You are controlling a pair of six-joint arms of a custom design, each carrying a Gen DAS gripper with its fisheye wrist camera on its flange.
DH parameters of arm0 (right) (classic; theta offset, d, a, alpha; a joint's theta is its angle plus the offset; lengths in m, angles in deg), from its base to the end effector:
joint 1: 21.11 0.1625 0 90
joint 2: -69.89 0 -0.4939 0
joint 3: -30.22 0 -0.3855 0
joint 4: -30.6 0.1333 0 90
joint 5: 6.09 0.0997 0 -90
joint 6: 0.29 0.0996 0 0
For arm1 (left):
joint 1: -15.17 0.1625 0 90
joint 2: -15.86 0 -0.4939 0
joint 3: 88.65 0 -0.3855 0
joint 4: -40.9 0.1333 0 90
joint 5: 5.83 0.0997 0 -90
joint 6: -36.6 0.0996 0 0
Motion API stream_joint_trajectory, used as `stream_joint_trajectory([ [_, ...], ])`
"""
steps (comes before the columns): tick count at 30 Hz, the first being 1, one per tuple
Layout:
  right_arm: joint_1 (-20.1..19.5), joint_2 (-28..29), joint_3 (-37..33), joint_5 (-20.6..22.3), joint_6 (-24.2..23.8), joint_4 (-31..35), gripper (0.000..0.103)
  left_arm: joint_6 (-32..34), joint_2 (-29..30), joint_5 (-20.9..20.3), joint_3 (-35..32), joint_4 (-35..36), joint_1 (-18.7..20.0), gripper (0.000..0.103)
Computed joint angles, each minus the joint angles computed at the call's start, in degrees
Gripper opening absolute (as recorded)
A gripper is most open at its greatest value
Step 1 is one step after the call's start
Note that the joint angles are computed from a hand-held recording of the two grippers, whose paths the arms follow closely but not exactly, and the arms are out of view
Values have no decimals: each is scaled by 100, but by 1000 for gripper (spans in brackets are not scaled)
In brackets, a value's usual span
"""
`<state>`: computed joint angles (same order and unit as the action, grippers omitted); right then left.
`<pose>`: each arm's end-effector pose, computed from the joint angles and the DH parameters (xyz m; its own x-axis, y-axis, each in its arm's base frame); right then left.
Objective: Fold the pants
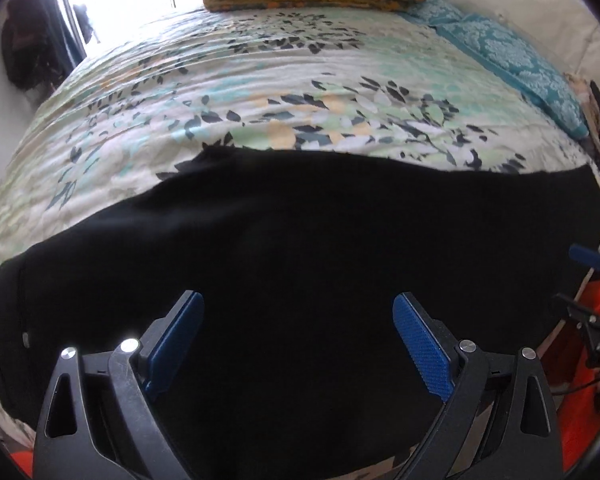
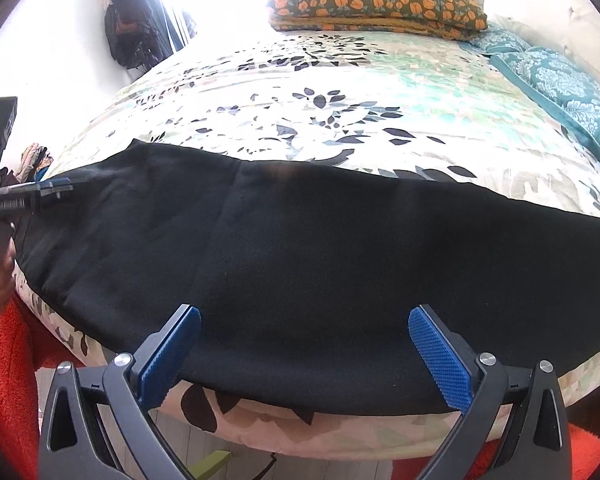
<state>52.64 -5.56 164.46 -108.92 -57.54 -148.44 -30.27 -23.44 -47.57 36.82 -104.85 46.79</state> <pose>-0.0217 -0.4717 0.2772 -0.6928 -0.4918 0.5275 -0.6302 0.7684 -0.1112 -0.2832 -0.4182 -0.0170 -0.6860 -0.1153 -0.7184 0.2633 0.8811 -0.3928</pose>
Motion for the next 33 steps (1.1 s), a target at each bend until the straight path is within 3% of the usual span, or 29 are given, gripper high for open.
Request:
stream_joint_trajectory([
  [5, 162, 393, 95, -781, -257, -275, 103, -440, 286, -167, 38, 370, -234, 96],
  [7, 154, 373, 125, -738, -300, -329, 103, -518, 188, -254, -15, 615, -279, 96],
  [13, 47, 136, 118, -288, -236, -276, 103, -584, 16, 109, -23, 432, -462, 96],
  [17, 32, 214, 36, -589, -98, -78, 103, -311, 352, -41, -279, 691, -295, 97],
  [23, -66, 51, 10, -304, -10, 2, 103, -678, 299, -228, -81, 591, -337, 96],
  [25, -143, -74, -5, -53, 72, 57, 103, -728, 261, -83, -86, 540, -394, 96],
  [29, -259, -219, -165, 319, 497, 296, 103, -529, 321, 187, -148, 447, -471, 96],
  [33, -374, -328, -279, 661, 887, 442, 103, -373, 557, 80, -401, 926, -344, 97],
])
